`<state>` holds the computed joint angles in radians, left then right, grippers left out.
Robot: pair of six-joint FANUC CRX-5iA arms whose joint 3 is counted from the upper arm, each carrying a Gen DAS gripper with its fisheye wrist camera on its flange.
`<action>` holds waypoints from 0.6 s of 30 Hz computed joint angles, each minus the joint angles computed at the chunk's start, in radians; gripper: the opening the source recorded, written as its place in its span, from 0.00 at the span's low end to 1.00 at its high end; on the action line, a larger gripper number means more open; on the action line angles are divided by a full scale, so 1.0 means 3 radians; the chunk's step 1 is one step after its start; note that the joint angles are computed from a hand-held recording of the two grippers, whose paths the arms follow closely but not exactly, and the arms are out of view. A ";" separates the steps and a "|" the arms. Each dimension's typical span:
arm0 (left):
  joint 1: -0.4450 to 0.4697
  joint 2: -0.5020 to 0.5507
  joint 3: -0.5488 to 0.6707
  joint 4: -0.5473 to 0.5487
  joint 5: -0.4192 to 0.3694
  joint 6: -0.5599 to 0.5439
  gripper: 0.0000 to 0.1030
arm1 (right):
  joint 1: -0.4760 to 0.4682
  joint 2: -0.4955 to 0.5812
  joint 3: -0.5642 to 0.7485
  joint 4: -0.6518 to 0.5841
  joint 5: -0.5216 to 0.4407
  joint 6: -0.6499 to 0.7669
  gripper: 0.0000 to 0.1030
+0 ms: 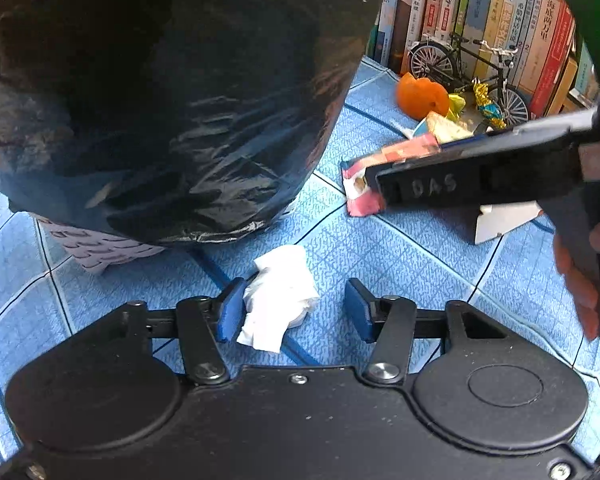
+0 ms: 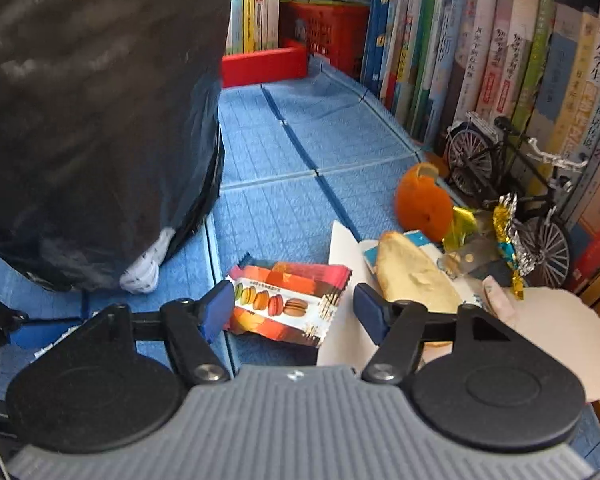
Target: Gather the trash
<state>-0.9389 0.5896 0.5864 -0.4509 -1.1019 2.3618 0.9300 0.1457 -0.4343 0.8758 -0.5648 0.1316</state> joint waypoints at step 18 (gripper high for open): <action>-0.0094 -0.0117 0.0024 -0.0091 0.0173 -0.0256 0.28 | -0.0157 -0.0404 -0.0550 0.1282 0.0063 -0.2008 0.12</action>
<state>-0.9671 0.5544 0.5936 -0.4783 -1.0501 2.2849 0.8828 0.0245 -0.5994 1.2604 -0.5458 -0.4709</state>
